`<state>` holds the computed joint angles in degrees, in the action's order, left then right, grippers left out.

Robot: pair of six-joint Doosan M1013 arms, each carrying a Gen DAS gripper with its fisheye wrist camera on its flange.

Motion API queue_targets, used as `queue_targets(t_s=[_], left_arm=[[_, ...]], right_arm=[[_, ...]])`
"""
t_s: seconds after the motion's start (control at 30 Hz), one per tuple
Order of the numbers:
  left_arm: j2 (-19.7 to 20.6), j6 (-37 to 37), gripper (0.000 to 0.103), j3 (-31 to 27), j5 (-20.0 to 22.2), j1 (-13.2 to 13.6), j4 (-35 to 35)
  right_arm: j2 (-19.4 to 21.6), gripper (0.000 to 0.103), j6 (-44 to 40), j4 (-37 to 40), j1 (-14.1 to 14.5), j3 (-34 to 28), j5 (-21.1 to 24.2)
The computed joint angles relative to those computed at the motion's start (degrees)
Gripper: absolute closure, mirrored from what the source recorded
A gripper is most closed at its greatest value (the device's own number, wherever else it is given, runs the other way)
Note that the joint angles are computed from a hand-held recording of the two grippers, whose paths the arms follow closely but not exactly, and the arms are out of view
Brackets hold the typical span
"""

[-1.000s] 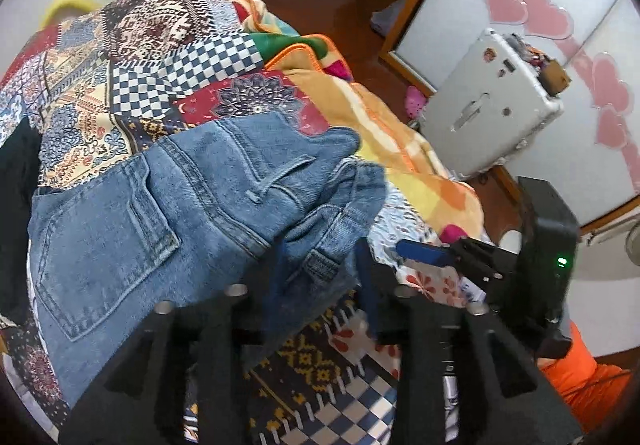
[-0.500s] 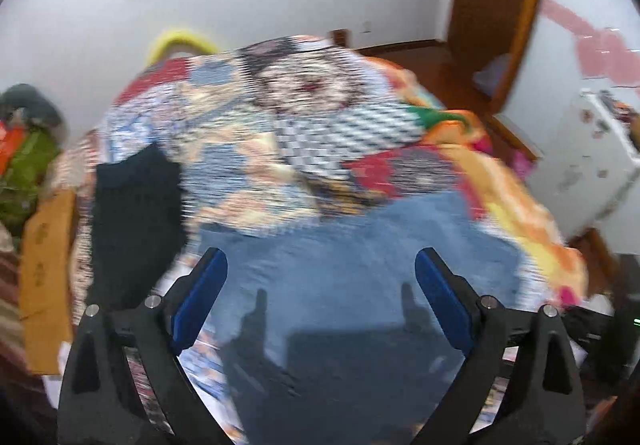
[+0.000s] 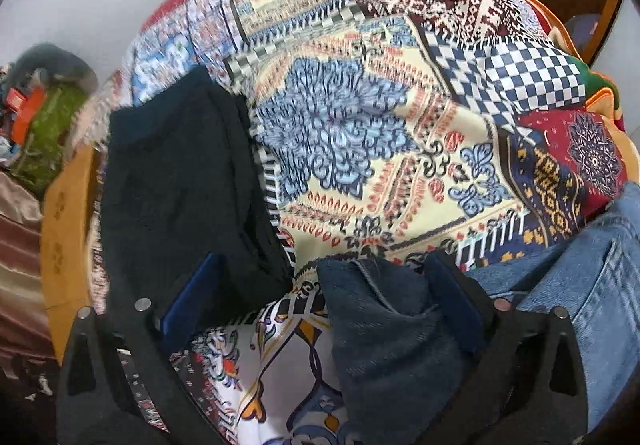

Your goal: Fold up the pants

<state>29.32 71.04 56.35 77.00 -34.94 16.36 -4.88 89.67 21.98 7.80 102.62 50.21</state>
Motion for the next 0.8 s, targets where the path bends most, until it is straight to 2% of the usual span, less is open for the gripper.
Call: queue_targets(t_s=[0.13,0.3,0.4,0.6,0.8], left_arm=[[-3.3,1.0,0.0,5.6,-4.4,0.1,1.1],[-8.0,-1.3,0.0,12.3,-6.1,1.7,-2.4],[-11.4,-3.8,0.0,16.6,-7.1,1.7,-2.5],[-18.0,-9.1,0.0,23.6,-5.0,-1.0,1.6],[-22.3,-15.7,0.0,27.5,-4.0,-2.7,-2.2]], right_arm=[[1.2,0.026,1.5,-2.7,0.5,-1.1,-0.2],[2.1,0.026,2.0,-3.8,0.3,-2.1,0.0],[1.8,0.026,1.7,-2.6,0.1,-2.0,-0.1],[0.3,0.026,0.5,-2.1,1.5,-1.6,-0.6],[-1.7,0.026,-0.2,-2.9,3.0,-0.9,-2.7]])
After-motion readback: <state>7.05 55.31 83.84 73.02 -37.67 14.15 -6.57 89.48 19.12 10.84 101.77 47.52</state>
